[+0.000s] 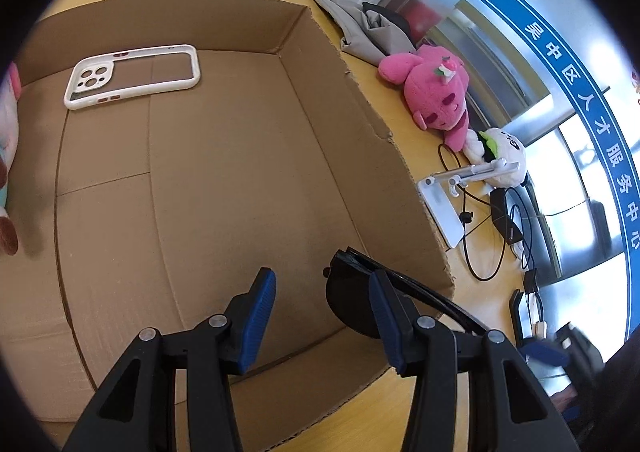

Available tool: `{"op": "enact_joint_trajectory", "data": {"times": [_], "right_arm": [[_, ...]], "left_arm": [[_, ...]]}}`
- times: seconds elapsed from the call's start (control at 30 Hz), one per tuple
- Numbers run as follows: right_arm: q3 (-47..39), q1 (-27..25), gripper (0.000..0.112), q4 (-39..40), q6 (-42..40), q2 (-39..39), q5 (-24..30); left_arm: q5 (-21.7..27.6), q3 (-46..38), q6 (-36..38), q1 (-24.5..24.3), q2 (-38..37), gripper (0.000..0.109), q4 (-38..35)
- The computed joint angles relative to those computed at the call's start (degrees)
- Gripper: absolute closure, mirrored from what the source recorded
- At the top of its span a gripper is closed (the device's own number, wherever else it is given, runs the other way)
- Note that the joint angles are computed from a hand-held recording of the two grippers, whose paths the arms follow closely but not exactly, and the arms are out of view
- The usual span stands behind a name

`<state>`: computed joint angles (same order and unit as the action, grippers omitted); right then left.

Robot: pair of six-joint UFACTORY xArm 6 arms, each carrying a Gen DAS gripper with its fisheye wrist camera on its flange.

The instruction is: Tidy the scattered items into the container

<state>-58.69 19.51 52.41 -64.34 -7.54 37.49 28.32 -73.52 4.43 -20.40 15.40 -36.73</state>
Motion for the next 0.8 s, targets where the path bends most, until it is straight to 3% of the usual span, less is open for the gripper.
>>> {"op": "enact_joint_trajectory", "data": {"times": [0.13,0.23,0.3,0.37,0.5,0.67,0.8], "right_arm": [[-3.74,-0.55,0.034,-8.96,7.68,2.43,-1.59],[-9.78,-0.39,0.034,-19.28,16.95,8.99,3.11],[-13.42,-0.52,0.035,-20.83,18.79,12.76,7.53],[-15.7,-0.2,0.042,-21.37,20.38,15.24,9.66],[-17.83,0.29,0.089,-22.61,23.93,17.61,9.89],[-15.98,0.2,0.093,-21.61,25.57,16.95,8.37],[-10.22,0.24,0.095,-14.45,21.18,12.44,2.46]], "left_arm": [[1.6,-3.03,-1.12,-0.03,2.44,0.059,1.79],[3.27,-5.51,-0.31,0.29,4.47,0.059,0.34],[5.3,-7.81,0.28,0.6,6.06,0.059,0.06],[7.02,-9.73,0.23,0.81,7.35,0.059,-0.04],[9.01,-11.46,1.02,0.71,8.38,0.059,-1.35],[9.32,-10.58,3.96,0.38,7.11,0.059,-4.54],[8.83,-8.77,7.59,0.58,4.69,0.056,-9.59]]}}
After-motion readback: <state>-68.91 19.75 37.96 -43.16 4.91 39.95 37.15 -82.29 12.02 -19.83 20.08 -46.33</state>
